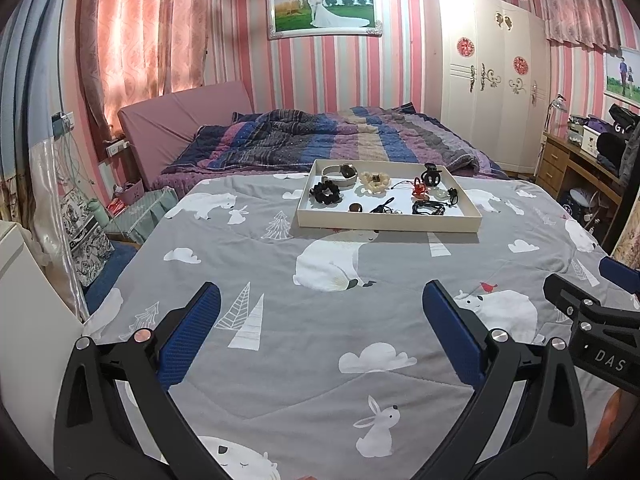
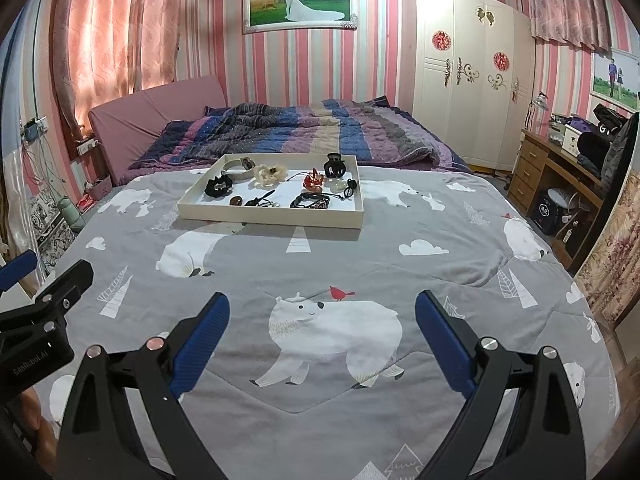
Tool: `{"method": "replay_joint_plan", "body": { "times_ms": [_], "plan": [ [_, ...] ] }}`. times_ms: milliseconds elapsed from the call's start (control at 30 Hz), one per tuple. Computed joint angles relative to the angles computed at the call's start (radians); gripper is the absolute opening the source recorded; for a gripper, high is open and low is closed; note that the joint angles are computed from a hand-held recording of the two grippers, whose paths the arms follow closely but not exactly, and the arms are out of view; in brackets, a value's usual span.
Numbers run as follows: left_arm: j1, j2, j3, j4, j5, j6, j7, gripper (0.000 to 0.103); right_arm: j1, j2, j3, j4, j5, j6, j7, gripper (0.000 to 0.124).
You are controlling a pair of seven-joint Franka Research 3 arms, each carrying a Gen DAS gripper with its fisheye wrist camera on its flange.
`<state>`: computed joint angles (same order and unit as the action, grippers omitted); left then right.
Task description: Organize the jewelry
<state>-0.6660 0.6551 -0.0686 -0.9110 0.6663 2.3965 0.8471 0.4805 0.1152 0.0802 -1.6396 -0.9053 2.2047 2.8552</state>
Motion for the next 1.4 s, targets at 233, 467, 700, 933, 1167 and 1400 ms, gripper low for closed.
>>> {"method": "replay_joint_plan", "body": {
  "times_ms": [233,467,700,933,1167,1400],
  "plan": [
    [0.005,-0.009,-0.005,-0.015,-0.006,0.009,0.004,0.100,0.001,0.002,-0.001,0.002,0.000,-0.001,-0.003,0.094],
    [0.006,-0.019,-0.010,-0.033,-0.008,0.014,0.004,0.100,0.002,0.001,-0.001,0.002,0.000,-0.002,0.000,0.094],
    [0.000,-0.019,-0.008,-0.031,0.001,0.002,-0.002,0.100,0.002,-0.001,0.000,0.002,-0.003,-0.004,0.001,0.094],
    [-0.002,-0.016,-0.008,-0.026,0.003,-0.003,-0.003,0.100,0.002,-0.003,0.002,0.001,-0.001,-0.012,0.002,0.094],
    [-0.003,-0.019,-0.005,-0.030,0.010,-0.002,-0.011,0.100,0.002,-0.003,0.003,0.001,-0.001,-0.013,0.001,0.094],
    [-0.002,-0.030,-0.006,-0.046,0.016,-0.001,-0.019,0.100,0.001,-0.004,0.003,0.000,-0.002,-0.011,0.003,0.094]
  ]
}}
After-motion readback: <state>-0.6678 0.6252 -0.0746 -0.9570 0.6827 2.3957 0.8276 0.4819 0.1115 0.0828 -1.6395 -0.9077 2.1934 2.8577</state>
